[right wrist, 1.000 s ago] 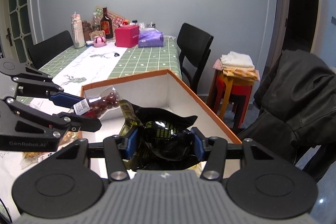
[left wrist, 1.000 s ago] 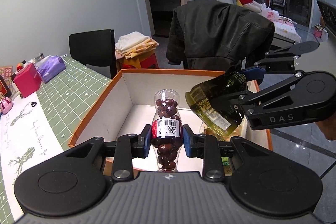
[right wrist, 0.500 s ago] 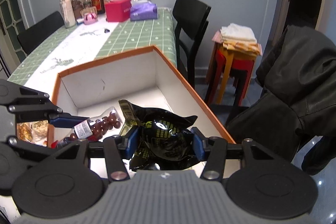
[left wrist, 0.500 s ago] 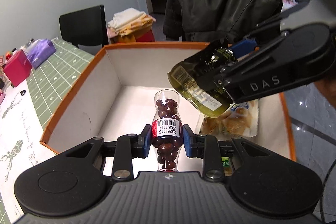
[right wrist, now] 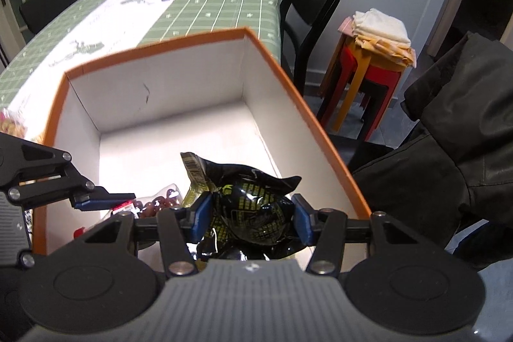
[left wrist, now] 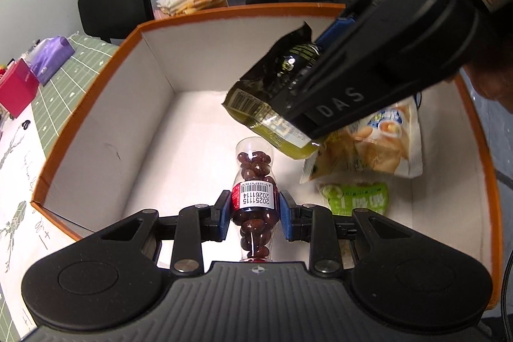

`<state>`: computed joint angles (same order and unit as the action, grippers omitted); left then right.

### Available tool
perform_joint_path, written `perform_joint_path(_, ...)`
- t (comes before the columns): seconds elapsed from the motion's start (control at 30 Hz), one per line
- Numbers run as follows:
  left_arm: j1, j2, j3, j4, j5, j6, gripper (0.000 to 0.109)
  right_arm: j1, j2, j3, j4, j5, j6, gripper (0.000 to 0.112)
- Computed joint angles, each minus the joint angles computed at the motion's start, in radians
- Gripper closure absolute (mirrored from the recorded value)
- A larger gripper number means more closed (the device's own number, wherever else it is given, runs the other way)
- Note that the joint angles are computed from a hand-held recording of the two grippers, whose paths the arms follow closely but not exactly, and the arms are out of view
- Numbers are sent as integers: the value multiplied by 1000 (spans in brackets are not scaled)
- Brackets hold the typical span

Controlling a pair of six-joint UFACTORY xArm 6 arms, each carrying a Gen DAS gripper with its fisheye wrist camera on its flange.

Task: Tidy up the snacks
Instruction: 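Carry the bottle and dark bag into the orange box and open both grippers, then withdraw both grippers from the box back toward the table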

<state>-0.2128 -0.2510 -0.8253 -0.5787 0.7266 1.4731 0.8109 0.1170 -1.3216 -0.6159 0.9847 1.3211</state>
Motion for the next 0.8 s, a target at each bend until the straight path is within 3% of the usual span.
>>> perform_joint_path(0.47,0,-4,-7,26,17,-43,73,-21,42,-19,87,6,-79,57)
perform_joint_path(0.63,3,-2,-16,6,22,-48,54,-19,30,-10,70,-1,-51,57)
perform_joint_path(0.8,30,-12,-32,-29,62,-40,54,-5,13,-9,30,21,-17,48)
